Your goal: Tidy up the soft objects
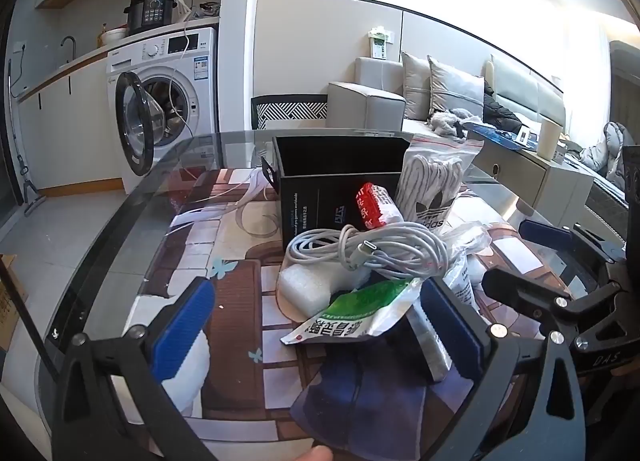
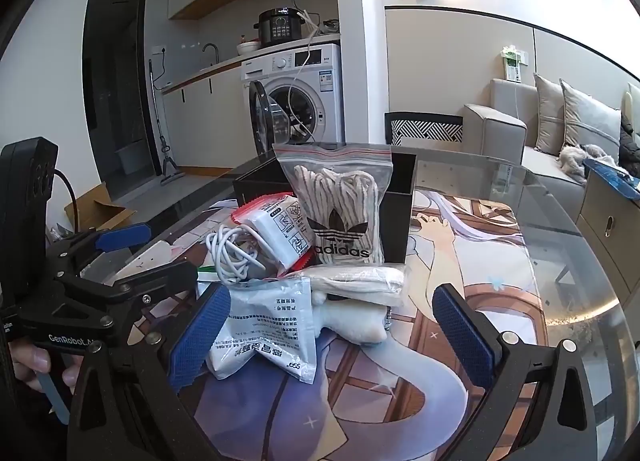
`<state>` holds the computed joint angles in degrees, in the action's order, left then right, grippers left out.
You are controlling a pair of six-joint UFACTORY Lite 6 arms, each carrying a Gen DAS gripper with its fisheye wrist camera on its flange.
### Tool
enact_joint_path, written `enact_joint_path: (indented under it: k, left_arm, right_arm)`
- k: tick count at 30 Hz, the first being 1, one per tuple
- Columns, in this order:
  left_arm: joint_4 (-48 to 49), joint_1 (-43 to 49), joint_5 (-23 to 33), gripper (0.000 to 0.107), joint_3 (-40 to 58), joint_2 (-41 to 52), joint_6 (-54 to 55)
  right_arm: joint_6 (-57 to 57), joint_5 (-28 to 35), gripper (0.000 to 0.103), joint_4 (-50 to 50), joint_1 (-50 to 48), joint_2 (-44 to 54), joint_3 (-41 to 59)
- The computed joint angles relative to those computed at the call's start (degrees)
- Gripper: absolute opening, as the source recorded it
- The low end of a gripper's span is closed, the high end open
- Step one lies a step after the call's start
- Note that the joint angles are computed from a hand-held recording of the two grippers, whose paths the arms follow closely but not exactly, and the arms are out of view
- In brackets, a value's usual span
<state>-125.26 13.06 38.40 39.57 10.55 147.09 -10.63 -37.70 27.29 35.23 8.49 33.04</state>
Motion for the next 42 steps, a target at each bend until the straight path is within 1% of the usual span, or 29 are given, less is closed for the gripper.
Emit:
enact_joint_path:
  k: [5, 6, 11, 14, 19, 42]
  left_arm:
    - [-0.8, -0.2, 0.5, 0.103, -0.1, 0.4, 1.5]
    - [-0.8, -0.2, 0.8, 0.103, -0.2, 0.4, 1.6]
    - [-0.6, 0.3, 1.6, 0.103, -0.3, 0.5, 1.9]
    - [-1.6, 0.3, 2.0, 0.103, -0.4, 0.5, 2.6]
    - [-0.3, 0.9, 2.6, 0.103, -0.5, 0.0, 1.3]
    - [0.1, 1.0, 2.8, 0.103, -0.7, 0.2, 1.6]
  right_arm:
    - [0.3, -0.4, 0.103, -0.6, -0.1, -0.4, -0.8]
    - [-0.4, 0.8, 0.103, -0.1, -0.3, 0.1, 0.2]
    - [-1.1, 0.9, 0.103, 1.2, 0.5, 0.1, 0.2]
    - [-0.6, 0.5, 0.103, 0.7, 0.4, 1.3, 0.9]
    - [0.9, 0.5, 0.103, -1.3, -0.5, 1.6, 0.7]
    - [0.9, 0.9, 0.103, -1.1, -0.4, 1.9, 1.0]
